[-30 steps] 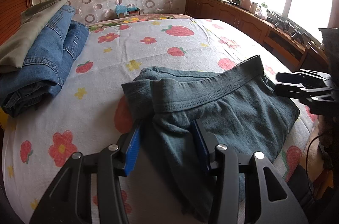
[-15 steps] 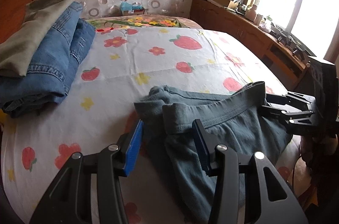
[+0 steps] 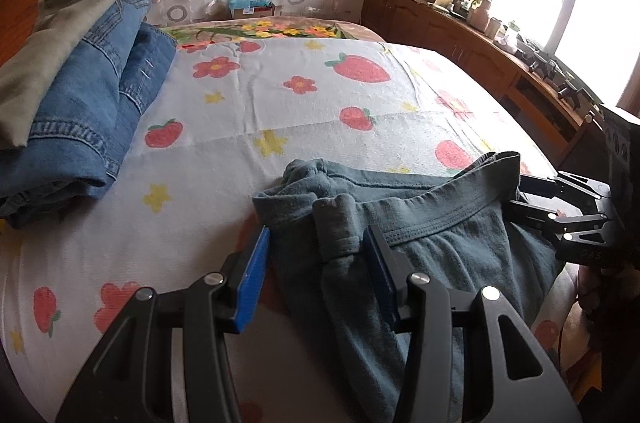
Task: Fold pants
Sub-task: 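Close the left tool on the folded teal shorts while the right tool closes beside it, then lift the folded shorts with both tools and carry them toward the jeans stack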
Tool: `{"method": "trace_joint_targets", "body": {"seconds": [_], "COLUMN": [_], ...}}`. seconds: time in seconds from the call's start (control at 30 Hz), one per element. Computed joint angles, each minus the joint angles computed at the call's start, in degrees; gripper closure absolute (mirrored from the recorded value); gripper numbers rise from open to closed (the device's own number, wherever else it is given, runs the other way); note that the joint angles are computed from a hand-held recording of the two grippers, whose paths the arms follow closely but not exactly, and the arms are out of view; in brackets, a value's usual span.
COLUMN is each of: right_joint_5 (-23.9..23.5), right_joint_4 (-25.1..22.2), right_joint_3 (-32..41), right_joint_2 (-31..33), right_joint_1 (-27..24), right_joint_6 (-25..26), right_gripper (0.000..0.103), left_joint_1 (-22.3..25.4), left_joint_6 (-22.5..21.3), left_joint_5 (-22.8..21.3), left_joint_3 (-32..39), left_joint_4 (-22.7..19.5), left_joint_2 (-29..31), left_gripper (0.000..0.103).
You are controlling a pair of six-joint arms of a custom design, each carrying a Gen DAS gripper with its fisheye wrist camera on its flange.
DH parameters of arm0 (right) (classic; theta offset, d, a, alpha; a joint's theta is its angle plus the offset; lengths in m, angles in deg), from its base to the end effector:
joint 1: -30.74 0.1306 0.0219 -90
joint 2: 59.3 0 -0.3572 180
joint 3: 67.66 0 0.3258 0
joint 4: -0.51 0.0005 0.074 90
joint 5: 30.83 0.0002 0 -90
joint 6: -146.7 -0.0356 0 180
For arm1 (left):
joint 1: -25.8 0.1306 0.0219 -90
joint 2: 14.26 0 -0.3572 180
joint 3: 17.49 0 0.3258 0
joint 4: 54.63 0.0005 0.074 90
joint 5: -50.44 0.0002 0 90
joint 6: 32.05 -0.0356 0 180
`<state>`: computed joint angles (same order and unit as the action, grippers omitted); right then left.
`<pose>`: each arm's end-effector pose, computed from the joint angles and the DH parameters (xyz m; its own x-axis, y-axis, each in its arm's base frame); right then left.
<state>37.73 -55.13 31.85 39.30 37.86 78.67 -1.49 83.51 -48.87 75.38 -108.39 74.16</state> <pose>0.4577 0.0698 0.4014 -0.6298 -0.4296 -0.6471 -0.6043 0.7944 0.0607 0.3649 -0.1823 0.4301 -0.7627 -0.0856 -0.6411 0.0329 0.9848 -0.1706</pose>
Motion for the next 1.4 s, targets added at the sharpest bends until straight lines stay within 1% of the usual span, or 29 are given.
{"method": "trace_joint_targets", "body": {"seconds": [0.07, 0.1, 0.17, 0.3, 0.33, 0.43, 0.53, 0.57, 0.6, 0.63, 0.67, 0.7, 0.8, 1.0, 1.07, 1.4], "right_joint_5": [1.2, 1.0, 0.5, -0.4, -0.8, -1.2, -1.4, -1.4, -1.5, -1.7, -2.0, -2.4, -3.6, -6.3, -7.1, -8.8], "right_joint_4": [0.1, -0.1, -0.6, -0.7, -0.7, -0.6, -0.4, -0.3, -0.2, 0.0, 0.3, 0.5, 1.4, 4.0, 4.8, 7.1], "right_joint_3": [-0.4, -0.3, -0.1, -0.6, -0.7, -0.9, -1.2, -1.3, -1.5, -1.6, -1.9, -2.0, -2.8, -4.5, -5.2, -5.8], "right_joint_2": [-0.3, -0.2, -0.2, -0.6, -0.7, -0.9, -1.1, -1.2, -1.3, -1.4, -1.6, -1.7, -2.3, -5.0, -6.3, -10.9], "right_joint_1": [0.6, 0.7, 0.6, 0.8, 0.8, 0.8, 0.9, 0.9, 0.9, 0.9, 0.7, 0.6, 0.3, -0.6, -0.9, -1.1], "right_joint_6": [1.0, 1.2, 1.3, 1.3, 1.1, 1.1, 1.1, 1.1, 1.1, 1.1, 0.9, 0.8, 0.0, -1.7, -2.1, -2.9], "right_gripper": [0.048, 0.05, 0.061, 0.073, 0.08, 0.086, 0.09, 0.092, 0.092, 0.094, 0.095, 0.095, 0.096, 0.097, 0.097, 0.097], "left_joint_1": [0.3, 0.5, 0.7, 0.9, 0.9, 0.9, 1.0, 1.1, 1.1, 1.0, 0.9, 0.7, 0.1, -1.7, -2.5, -4.7], "left_joint_6": [-0.2, -0.4, -0.2, -0.2, -0.3, -0.3, -0.1, -0.1, -0.3, -0.5, -0.6, -0.8, -1.2, -1.0, -1.5, -2.5], "left_joint_5": [0.4, 0.7, 1.4, 1.7, 1.7, 1.8, 2.2, 2.5, 3.0, 3.6, 3.9, 4.1, 3.6, 2.1, 0.8, -3.1], "left_joint_3": [-0.3, -0.5, -0.9, -1.5, -1.6, -1.7, -1.6, -1.5, -1.6, -1.7, -1.7, -1.6, -1.2, -1.3, -1.0, 0.9], "left_joint_4": [0.4, 0.7, 1.0, 1.7, 1.8, 2.0, 1.9, 2.0, 2.2, 2.5, 2.7, 2.6, 2.5, 4.2, 4.3, 4.7], "left_joint_2": [-0.2, -0.3, -0.6, -0.9, -0.9, -1.0, -0.9, -1.0, -1.0, -1.1, -1.2, -1.2, -1.2, -4.0, -4.6, -6.9], "left_gripper": [0.056, 0.056, 0.056, 0.056, 0.056, 0.056, 0.056, 0.06, 0.066, 0.069, 0.076, 0.08, 0.089, 0.09, 0.09, 0.09]}}
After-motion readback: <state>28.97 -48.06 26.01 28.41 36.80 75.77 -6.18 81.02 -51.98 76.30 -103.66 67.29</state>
